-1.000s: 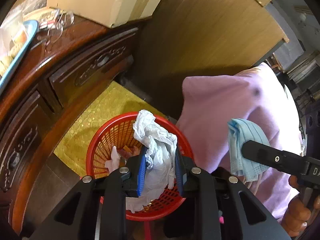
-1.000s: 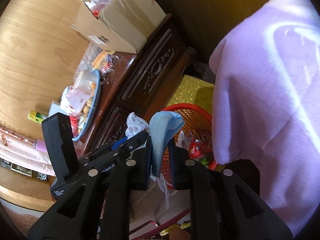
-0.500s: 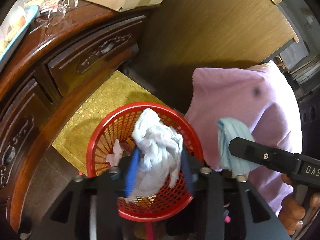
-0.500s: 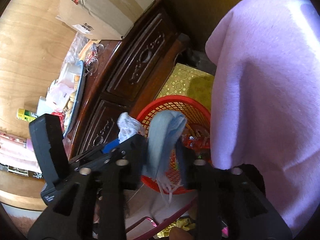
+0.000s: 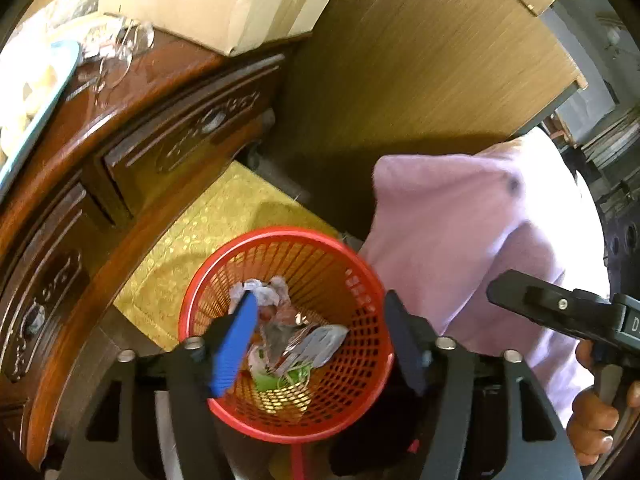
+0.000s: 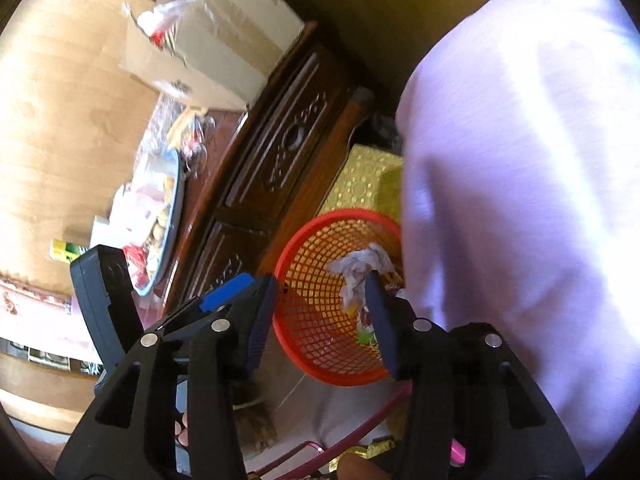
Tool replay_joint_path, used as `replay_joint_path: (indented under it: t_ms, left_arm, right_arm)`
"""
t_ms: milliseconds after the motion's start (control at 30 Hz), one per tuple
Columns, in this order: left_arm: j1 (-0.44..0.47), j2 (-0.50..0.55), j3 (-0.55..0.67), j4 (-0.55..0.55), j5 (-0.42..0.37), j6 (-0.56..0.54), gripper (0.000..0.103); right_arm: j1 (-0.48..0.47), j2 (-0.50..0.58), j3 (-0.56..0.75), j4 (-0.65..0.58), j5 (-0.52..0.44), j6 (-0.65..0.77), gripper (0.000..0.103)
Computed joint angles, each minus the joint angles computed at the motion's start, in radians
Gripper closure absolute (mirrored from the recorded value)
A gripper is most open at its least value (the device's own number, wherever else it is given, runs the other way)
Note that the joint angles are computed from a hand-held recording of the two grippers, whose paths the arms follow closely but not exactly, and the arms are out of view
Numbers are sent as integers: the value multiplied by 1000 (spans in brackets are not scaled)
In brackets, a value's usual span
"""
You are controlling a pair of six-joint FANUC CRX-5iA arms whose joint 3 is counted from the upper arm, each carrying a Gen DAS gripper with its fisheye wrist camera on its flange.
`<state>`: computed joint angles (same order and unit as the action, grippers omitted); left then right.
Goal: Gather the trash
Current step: 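Open both tools over the red wastebasket to drop mask and bag, then return both tools to the table above the remaining trash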
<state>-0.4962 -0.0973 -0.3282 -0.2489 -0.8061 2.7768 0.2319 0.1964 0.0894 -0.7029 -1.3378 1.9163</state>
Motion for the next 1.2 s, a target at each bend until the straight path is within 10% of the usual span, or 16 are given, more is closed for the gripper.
replay_joint_path:
  t_ms: [533, 800, 1200]
  left_arm:
    - [-174, 172, 415, -191, -136, -50, 6]
    - [-224, 383, 671, -63, -23, -301, 6]
    - [-304, 753, 1152, 182, -55, -705, 6]
  right_arm:
    - [-377, -211, -63, -48, 108, 103, 29]
    - [-620, -226, -63, -51, 166, 78, 26]
    - [-882, -186, -65, 24, 363, -7, 16]
